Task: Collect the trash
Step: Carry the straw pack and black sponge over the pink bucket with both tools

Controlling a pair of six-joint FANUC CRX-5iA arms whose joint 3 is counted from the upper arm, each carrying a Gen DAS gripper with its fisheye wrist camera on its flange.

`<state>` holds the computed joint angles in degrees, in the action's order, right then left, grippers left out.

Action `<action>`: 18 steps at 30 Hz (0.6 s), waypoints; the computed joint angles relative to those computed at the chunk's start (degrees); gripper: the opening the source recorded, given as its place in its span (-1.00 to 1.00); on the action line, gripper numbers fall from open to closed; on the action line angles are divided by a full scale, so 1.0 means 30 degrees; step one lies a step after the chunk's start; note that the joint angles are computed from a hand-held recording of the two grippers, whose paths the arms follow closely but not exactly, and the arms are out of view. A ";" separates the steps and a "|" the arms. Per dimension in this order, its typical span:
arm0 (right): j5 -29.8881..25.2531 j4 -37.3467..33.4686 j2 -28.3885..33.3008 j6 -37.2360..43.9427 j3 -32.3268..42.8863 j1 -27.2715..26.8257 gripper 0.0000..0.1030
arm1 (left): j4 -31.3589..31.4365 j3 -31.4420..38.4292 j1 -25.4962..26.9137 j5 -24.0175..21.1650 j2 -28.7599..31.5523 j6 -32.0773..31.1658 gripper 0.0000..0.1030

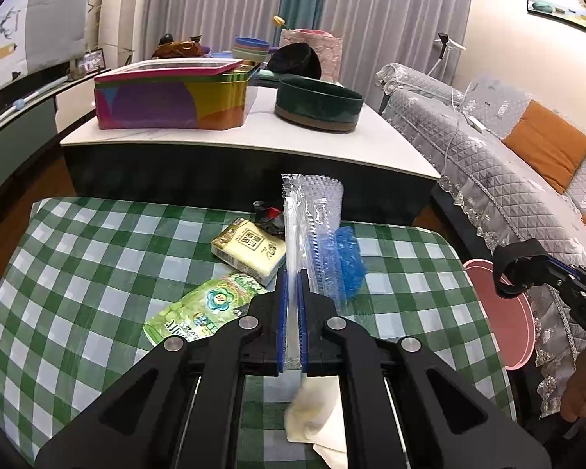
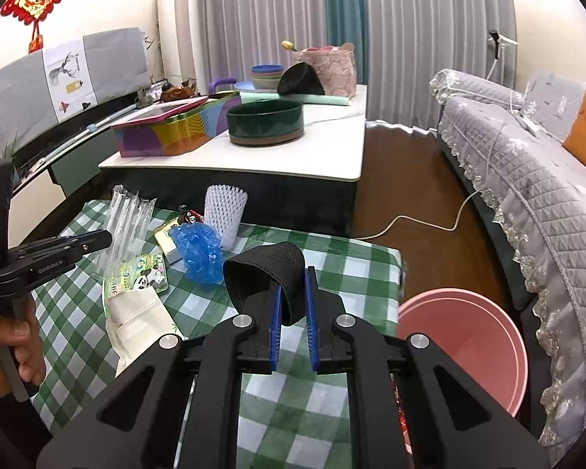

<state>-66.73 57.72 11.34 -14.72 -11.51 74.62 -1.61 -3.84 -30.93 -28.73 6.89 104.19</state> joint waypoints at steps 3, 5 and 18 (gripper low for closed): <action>-0.0617 0.0081 -0.0440 -0.0508 -0.0424 0.0388 -0.78 | -0.0034 -0.0079 -0.0241 0.0339 -0.0135 -0.0053 -0.91; -0.1129 0.0129 -0.0775 -0.0911 -0.0752 0.0683 -0.78 | -0.0028 -0.0157 -0.0383 0.0589 -0.0227 -0.0136 -0.91; -0.3578 -0.0152 -0.2455 -0.2696 -0.2369 0.2051 -0.80 | 0.0131 -0.0420 -0.1410 0.1580 -0.0556 -0.0432 -0.91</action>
<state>-77.46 57.26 3.97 -22.80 -18.62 80.78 -1.22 -5.10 -35.16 -23.99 5.22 102.90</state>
